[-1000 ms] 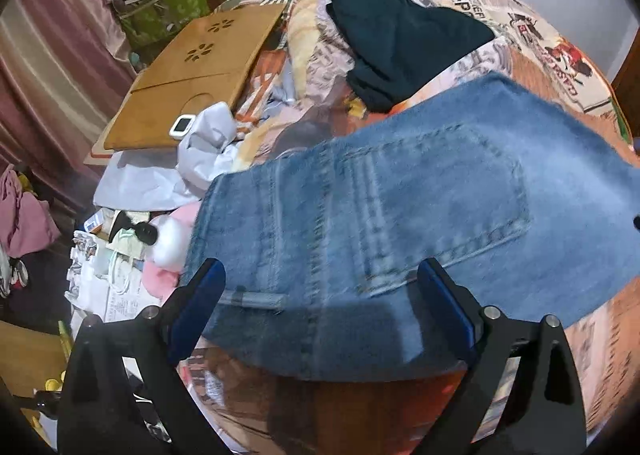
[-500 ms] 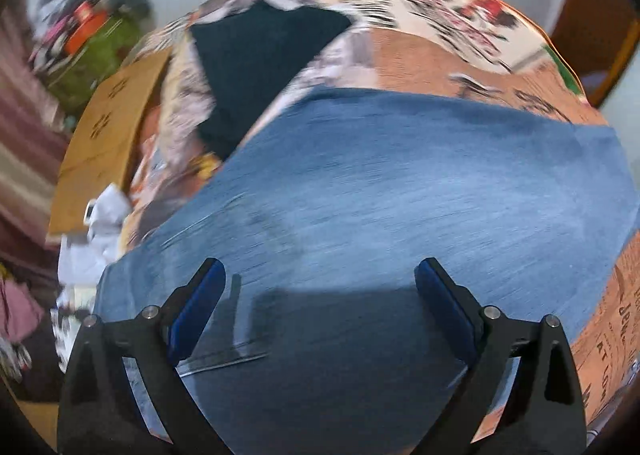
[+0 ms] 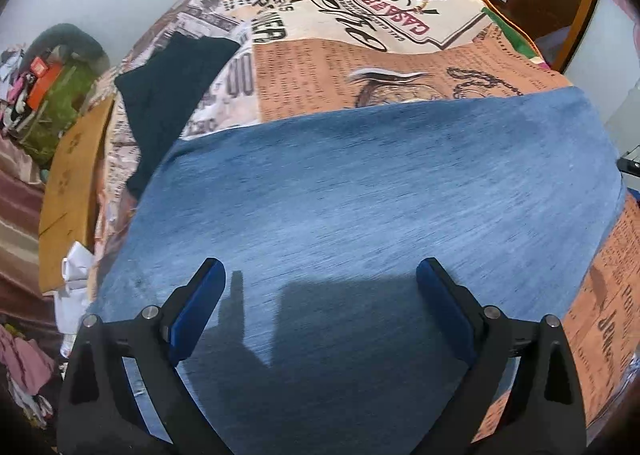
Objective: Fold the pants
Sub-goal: 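Grasp the frayed leg hem with the right gripper and lift it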
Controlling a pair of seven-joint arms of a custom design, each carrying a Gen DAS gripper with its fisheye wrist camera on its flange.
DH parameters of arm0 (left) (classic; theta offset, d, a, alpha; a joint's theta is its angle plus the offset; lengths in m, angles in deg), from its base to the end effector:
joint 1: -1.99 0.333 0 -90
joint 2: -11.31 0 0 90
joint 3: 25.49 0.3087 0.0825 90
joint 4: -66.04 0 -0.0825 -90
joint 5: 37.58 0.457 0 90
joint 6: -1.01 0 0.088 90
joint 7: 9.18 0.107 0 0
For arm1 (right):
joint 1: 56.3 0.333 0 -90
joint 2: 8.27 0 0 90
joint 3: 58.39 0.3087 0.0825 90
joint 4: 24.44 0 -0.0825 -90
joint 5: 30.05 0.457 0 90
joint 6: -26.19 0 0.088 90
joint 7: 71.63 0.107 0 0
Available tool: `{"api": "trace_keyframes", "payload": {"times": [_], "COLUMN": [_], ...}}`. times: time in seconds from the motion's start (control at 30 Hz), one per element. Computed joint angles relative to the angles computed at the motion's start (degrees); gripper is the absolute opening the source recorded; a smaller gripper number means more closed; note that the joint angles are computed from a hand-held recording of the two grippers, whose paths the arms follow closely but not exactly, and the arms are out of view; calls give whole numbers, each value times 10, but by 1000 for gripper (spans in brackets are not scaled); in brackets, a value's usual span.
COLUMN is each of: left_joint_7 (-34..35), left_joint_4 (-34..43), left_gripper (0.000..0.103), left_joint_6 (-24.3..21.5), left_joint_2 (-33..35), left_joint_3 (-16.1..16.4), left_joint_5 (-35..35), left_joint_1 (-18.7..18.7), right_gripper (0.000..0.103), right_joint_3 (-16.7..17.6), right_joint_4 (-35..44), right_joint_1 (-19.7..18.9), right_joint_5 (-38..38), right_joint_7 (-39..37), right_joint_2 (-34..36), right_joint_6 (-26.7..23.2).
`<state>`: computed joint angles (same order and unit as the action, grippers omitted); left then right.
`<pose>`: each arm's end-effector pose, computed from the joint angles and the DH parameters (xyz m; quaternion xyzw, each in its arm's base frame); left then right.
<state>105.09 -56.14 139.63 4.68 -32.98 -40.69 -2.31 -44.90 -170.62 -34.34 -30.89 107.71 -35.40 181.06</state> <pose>0.6039 -0.1277 0.4619 -0.4579 0.8662 -0.1360 0.1467 0.4132 0.2951 0.4539 -0.3041 0.9020 0.0331 0.3048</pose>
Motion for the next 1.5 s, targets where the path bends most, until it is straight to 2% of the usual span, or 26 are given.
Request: {"api": "trace_keyframes", "payload": {"times": [0.13, 0.23, 0.3, 0.33, 0.37, 0.5, 0.6, 0.77, 0.93, 1.1, 1.27, 1.37, 1.5], "left_joint_7": [-11, -17, -19, -21, -21, -19, -28, -17, 7, 51, 85, 98, 110], "left_joint_4": [5, 9, 12, 13, 13, 12, 12, 7, -11, -32, -39, -49, -59], "left_gripper": [98, 98, 98, 98, 98, 98, 98, 97, 97, 97, 97, 97, 97], "left_joint_6": [2, 1, -1, -2, -3, -1, 3, 12, 33, 49, 46, 49, 40], "left_joint_2": [7, 14, 16, 17, 17, 17, 19, 4, -33, -75, -103, -119, -137], "left_joint_3": [-3, -4, -3, -3, -3, -1, -1, 7, 21, 41, 62, 71, 82], "left_joint_5": [-3, -8, -13, -15, -17, -27, -21, -47, -96, -148, -189, -201, -212], "left_joint_1": [-4, -5, -5, -4, -4, -3, -1, 4, 7, 5, 5, 9, 15], "right_gripper": [57, 38, 26, 14, 9, 6, 5, 5, 5, 5, 5, 5, 5], "right_joint_3": [19, 34, 43, 52, 55, 65, 68, 76, 93, 106, 106, 95, 79], "right_joint_4": [-2, 7, 10, 15, 17, 5, 30, 90, 173, 262, 363, 417, 505], "right_joint_1": [-37, -63, -76, -86, -90, -101, -95, -88, -87, -75, -47, -23, 13], "right_joint_5": [-34, -71, -98, -118, -134, -187, -216, -285, -358, -430, -501, -518, -501], "right_joint_7": [46, 73, 91, 103, 111, 143, 131, 95, 60, 49, 41, 26, -32], "right_joint_2": [8, 16, 6, 2, -6, -29, -29, -37, -11, 53, 153, 217, 317], "right_joint_6": [29, 34, 11, -10, -32, -38, -86, -150, -172, -161, -133, -108, -88]}}
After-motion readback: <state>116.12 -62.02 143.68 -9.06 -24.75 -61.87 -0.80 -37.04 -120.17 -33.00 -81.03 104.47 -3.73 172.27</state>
